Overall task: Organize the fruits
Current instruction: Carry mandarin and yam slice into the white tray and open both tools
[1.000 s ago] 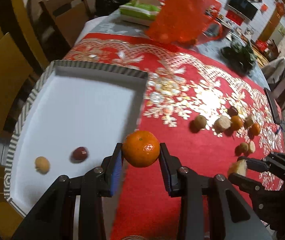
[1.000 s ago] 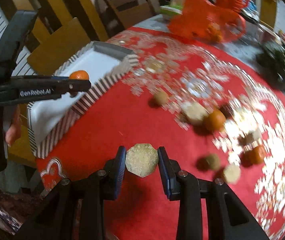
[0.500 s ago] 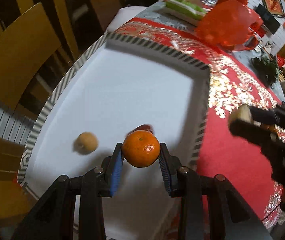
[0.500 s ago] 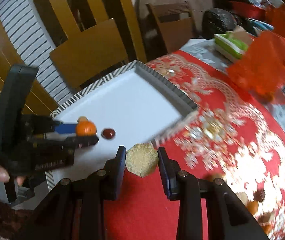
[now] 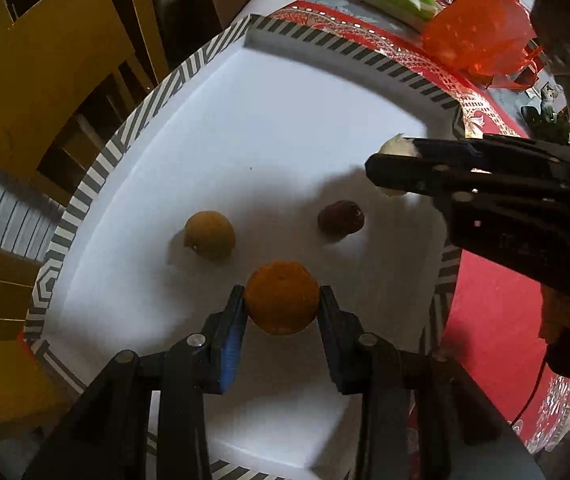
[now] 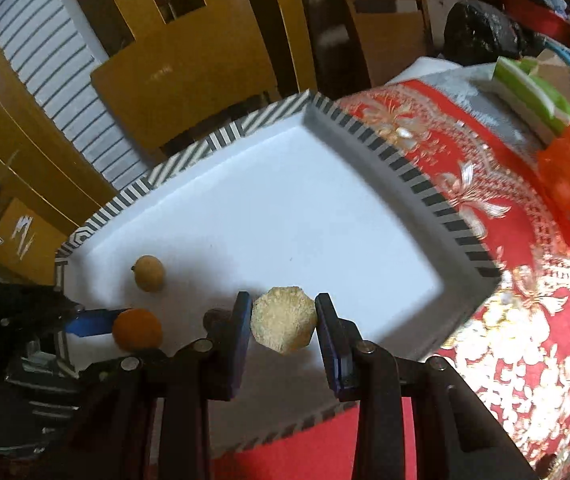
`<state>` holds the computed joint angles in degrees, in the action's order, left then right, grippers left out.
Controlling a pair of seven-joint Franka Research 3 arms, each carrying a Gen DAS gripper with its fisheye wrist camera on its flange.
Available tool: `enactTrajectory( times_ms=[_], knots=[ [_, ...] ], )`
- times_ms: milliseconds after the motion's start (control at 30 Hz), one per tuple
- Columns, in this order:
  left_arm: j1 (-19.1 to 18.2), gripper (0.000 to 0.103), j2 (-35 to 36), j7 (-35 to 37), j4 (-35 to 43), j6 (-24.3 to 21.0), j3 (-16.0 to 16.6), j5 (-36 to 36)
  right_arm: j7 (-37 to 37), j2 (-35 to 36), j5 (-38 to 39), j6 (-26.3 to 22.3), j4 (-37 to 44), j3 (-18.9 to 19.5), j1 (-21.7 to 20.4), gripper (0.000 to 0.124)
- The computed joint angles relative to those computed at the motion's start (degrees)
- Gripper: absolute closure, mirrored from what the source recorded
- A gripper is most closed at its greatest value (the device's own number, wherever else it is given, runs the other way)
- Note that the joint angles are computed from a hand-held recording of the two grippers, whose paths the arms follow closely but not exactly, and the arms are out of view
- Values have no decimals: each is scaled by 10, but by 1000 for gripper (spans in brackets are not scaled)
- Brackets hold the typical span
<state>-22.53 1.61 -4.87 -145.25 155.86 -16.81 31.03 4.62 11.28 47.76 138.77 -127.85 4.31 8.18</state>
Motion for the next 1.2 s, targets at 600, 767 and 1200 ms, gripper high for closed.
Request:
enactTrajectory(
  times_ms=[600, 767, 1200],
  knots=[
    [3, 23, -28, -27, 28, -64, -7, 42, -22, -56, 64, -62, -21, -28, -31, 56],
    [0, 20, -14, -24, 68, -82, -10, 65, -21, -73, 78, -76, -20, -55, -54, 50],
    [-39, 16, 97, 36, 215, -99, 2, 69, 9, -54, 44, -76, -5, -103, -134, 45]
  ],
)
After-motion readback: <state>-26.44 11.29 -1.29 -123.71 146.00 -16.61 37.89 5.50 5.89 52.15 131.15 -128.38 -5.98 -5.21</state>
